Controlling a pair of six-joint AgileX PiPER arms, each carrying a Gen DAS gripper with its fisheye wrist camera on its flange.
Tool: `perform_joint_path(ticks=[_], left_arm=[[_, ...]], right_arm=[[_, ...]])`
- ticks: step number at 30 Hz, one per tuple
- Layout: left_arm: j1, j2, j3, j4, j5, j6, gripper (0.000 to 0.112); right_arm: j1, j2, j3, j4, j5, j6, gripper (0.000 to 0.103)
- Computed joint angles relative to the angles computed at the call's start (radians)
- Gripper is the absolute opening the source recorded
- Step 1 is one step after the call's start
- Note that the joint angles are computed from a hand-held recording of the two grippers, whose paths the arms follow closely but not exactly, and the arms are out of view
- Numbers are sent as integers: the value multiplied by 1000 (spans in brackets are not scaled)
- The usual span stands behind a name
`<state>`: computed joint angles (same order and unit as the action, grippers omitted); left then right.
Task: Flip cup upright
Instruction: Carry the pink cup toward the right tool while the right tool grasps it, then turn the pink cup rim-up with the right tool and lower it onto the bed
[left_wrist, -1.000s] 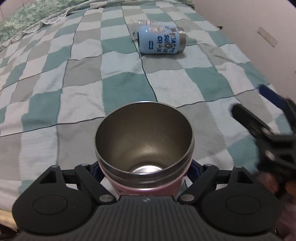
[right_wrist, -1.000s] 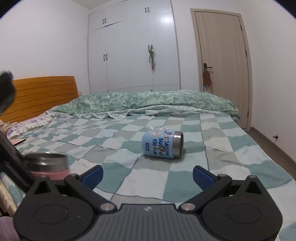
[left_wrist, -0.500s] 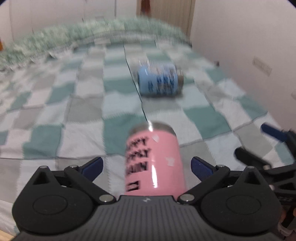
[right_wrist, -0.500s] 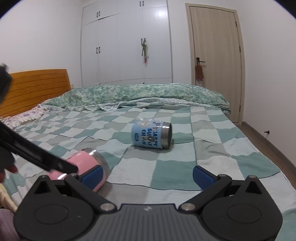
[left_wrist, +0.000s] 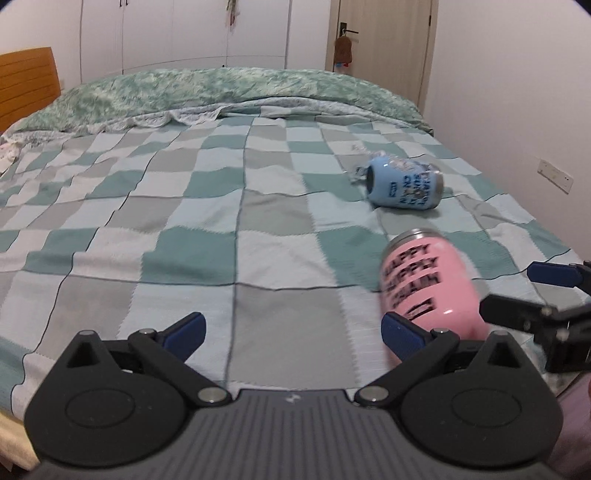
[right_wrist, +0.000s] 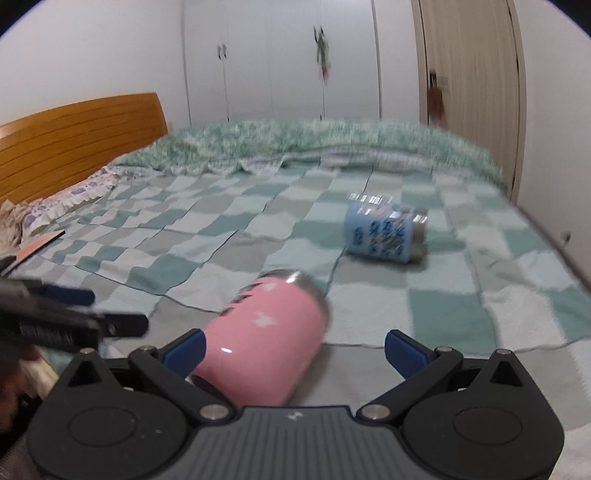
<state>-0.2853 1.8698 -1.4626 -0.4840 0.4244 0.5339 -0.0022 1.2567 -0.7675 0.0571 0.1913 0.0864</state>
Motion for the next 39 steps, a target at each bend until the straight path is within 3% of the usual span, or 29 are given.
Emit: perform_joint_path(ticks=[3,9,11,21,25,29,34,36,39], left_arm=[[21,6,11,-38,-18,61,103],[56,46,-31,-156,9,231,103],[62,71,-60,-186,23,282,103],[80,185,-180,-250,110,442,103],[92,194,-192,-263,121,445,103],[109,185,-175,-289,132,459,103],[127,168,-159,-303,140,452,103],[137,148,-137,-316,135,454,103],[149,113,-96,-325,105,454,103]], right_arm=[[44,93,-131,-90,115,170,103],[-2,312,-417,134,379,123,103],[-6,368,-488,117,438,171,103],[-22,550,-744,73,678,272,101],[-46,608,-814,133,734,237,86],[-90,516,-666,281,603,76,85],[-43,296,-368,337,255,-87,84],[-11,254,-314,372,157,-155,84],[75,236,-290,222,3,-93,84]])
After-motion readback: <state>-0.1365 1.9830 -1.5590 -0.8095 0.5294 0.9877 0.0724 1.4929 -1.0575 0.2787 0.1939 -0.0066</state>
